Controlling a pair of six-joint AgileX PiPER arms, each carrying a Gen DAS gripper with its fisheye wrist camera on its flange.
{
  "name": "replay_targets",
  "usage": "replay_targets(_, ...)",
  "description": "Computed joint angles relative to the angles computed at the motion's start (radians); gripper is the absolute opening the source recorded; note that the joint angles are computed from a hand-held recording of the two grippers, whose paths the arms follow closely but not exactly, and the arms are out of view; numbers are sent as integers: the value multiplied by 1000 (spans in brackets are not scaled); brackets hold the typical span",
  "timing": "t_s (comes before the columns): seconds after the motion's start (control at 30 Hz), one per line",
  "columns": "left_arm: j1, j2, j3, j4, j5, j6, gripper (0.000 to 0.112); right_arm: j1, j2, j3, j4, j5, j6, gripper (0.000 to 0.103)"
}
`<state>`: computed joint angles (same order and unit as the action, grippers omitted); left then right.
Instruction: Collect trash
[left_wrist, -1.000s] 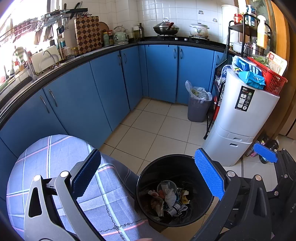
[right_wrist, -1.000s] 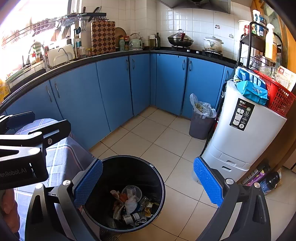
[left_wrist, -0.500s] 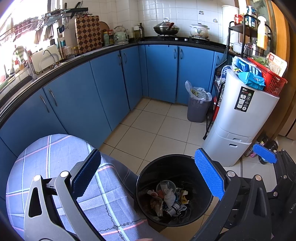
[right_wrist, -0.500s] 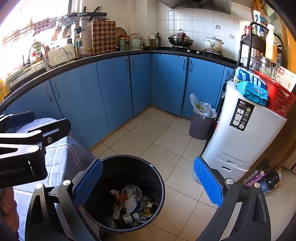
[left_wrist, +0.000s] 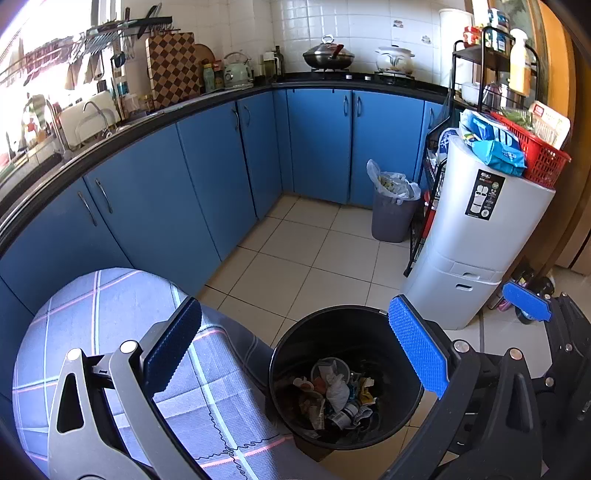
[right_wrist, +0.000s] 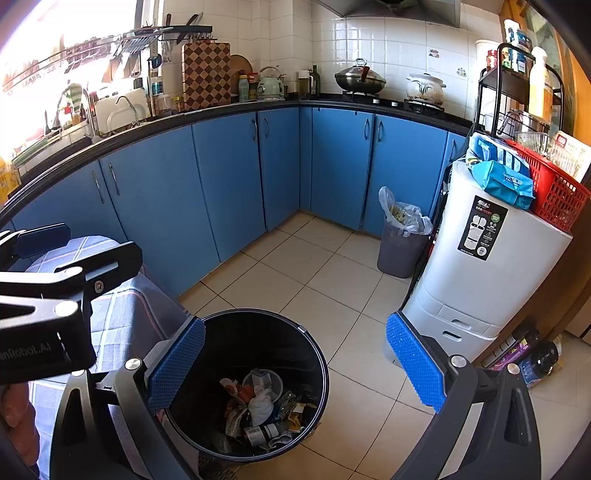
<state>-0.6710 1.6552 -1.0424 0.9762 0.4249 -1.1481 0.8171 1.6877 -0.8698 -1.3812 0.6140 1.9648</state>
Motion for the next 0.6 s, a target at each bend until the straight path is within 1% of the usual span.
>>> replay_targets(0.03, -3, 0, -1, 6, 3, 1, 100, 1, -2, 2, 1, 2, 0, 96)
replay_targets(0.13, -23, 0, 8, 73, 32, -60, 100, 0, -4, 4, 2, 0, -3, 96)
replay_targets(0.27, -8, -2, 1, -3, 14, 7, 100, 1, -3, 3, 5, 3, -4, 96)
replay_targets(0.37, -4, 1, -11, -56, 27, 57, 100, -3, -6, 9, -1, -1, 1, 96)
replay_targets(0.43, 3, -3, -15, -101, 20, 100, 100, -3, -6, 9, -2, 0, 2, 96)
replay_targets(0.5, 3, -6, -15, -106, 22, 106, 100, -3, -7, 10, -3, -3, 2, 96)
replay_targets(0.6, -4, -15, -3, -68, 24, 79, 100, -5, -13, 16, -6, -4, 0, 96)
